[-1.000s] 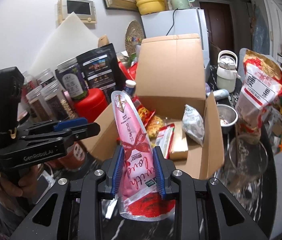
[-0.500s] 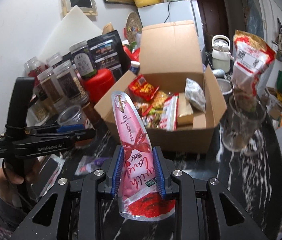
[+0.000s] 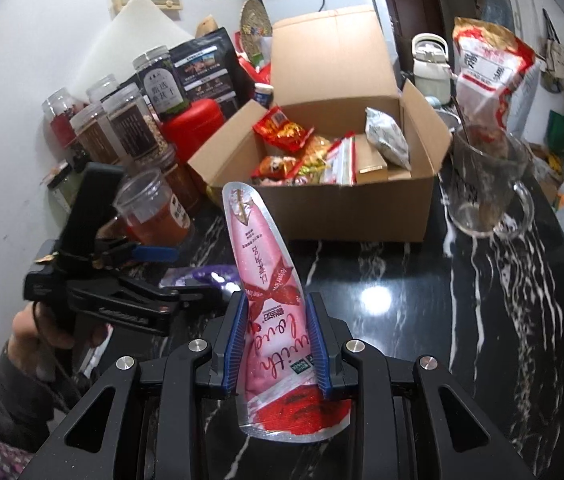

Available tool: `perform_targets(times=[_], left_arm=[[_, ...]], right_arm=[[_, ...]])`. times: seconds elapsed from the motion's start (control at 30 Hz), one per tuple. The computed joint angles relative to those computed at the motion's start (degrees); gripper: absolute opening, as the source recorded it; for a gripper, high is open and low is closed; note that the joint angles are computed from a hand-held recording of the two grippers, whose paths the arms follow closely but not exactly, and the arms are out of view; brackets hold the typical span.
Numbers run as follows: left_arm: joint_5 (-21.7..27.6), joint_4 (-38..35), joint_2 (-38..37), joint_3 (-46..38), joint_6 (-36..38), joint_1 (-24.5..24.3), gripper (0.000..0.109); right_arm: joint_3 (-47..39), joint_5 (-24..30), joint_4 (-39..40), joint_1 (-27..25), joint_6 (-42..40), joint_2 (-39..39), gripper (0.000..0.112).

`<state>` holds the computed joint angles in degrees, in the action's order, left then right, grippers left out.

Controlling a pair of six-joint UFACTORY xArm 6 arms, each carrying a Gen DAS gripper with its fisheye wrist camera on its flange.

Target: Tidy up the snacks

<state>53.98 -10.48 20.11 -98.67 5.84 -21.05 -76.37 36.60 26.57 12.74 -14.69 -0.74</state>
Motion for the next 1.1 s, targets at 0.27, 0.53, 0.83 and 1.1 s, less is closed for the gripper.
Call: perform_targets(times=[0.27, 0.53, 0.83, 1.1], left_arm=[[2.0, 1.9, 3.4, -2.3, 2.0, -0.9, 0.101], [-7.7, 7.8, -0.7, 5.5, -2.9, -2.5, 0.051], [-9.2, 3.2, -2.7, 7.3, -0.9, -3.3, 0.040], [-13.1, 3.6, -8.3, 9.6, -2.2, -4.3, 0.040]], right_arm=[[0.9, 0.2, -1.0, -0.2, 2.1, -0.1, 0.030], [1.6, 0.6, -0.4, -0.7, 2.8, 0.0, 0.030], [2.6, 0.4, 0.6, -0.8, 2.6, -0.6, 0.030], [3.1, -0.6, 1.9, -1.1, 2.2, -1.5, 0.030]])
